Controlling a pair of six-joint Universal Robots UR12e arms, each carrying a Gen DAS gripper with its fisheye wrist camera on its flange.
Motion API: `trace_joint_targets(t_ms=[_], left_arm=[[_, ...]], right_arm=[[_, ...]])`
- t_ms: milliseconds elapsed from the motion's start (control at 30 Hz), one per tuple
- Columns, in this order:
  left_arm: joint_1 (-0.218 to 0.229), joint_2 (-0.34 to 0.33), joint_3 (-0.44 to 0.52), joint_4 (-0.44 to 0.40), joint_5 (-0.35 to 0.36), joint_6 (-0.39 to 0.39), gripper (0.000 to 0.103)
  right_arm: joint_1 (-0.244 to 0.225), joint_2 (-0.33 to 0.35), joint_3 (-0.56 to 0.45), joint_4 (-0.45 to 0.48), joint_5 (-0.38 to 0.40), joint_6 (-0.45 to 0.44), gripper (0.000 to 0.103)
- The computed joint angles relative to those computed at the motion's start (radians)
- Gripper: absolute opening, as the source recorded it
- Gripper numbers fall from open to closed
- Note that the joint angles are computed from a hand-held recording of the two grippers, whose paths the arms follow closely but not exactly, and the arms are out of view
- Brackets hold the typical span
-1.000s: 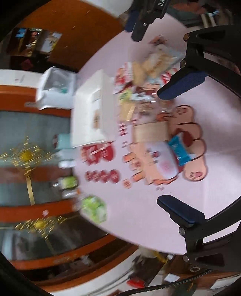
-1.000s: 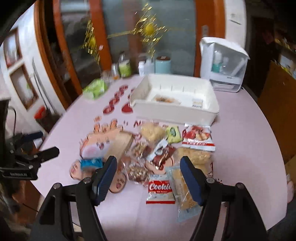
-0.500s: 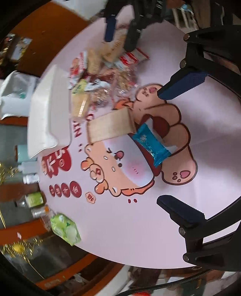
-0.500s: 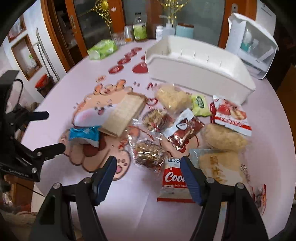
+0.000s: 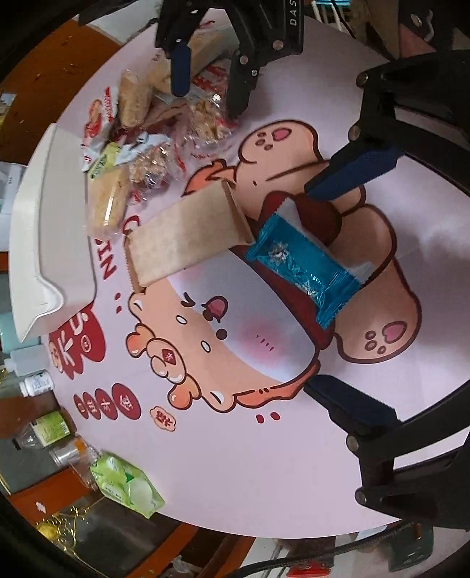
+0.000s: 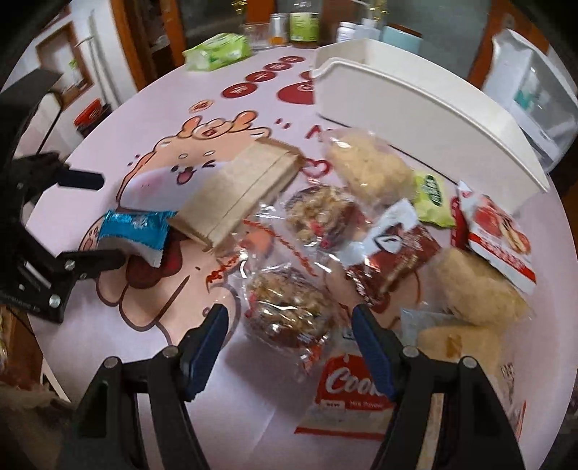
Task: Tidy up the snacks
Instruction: 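Move the left tool to the blue wrapped biscuit while the right tool reaches a nut bag, then grasp the blue biscuit with the left tool while the right tool grasps the nut bag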
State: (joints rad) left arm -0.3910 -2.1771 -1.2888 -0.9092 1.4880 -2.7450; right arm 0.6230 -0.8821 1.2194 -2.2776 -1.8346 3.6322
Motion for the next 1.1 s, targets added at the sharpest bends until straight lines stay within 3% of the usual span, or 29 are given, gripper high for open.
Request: trace_joint_targets(t_ms=[167, 433, 667, 833, 867, 900, 967, 1100], left_arm=[[0.003, -0.023, 0.027, -0.05, -0.005, 0.002, 0.088], [0.002, -0.046, 0.045, -0.087, -0.005, -0.017, 0.088], [0.001, -0.05, 0.05, -0.094, -0.019, -0.033, 0.08], [-0.004, -0.048, 0.048, -0.093, -0.02, -0.033, 0.07], [-0.005, -0.045, 0.043, -0.088, -0.021, -0.032, 0.064], [-0.006, -0.042, 0.039, -0.085, -0.022, -0.033, 0.058], [-0.011, -0.037, 0.033, -0.081, -0.013, -0.039, 0.055], [-0.016, -0.031, 0.023, -0.073, -0.009, -0.068, 0.048]], right_arm=[[0.0, 0.014, -0.013, -0.01, -0.014, -0.021, 0.071], [-0.005, 0.02, -0.023, -0.01, -0.008, -0.089, 0.071], [0.0, 0.044, -0.06, 0.013, -0.025, -0.163, 0.082], [0.003, 0.062, -0.091, 0.048, -0.048, -0.206, 0.083], [0.004, 0.064, -0.096, 0.057, -0.05, -0.208, 0.081], [0.002, 0.071, -0.114, 0.097, -0.034, -0.21, 0.07], [-0.01, 0.065, -0.105, 0.087, 0.034, -0.169, 0.059], [-0.023, 0.047, -0.076, 0.063, 0.081, -0.08, 0.051]])
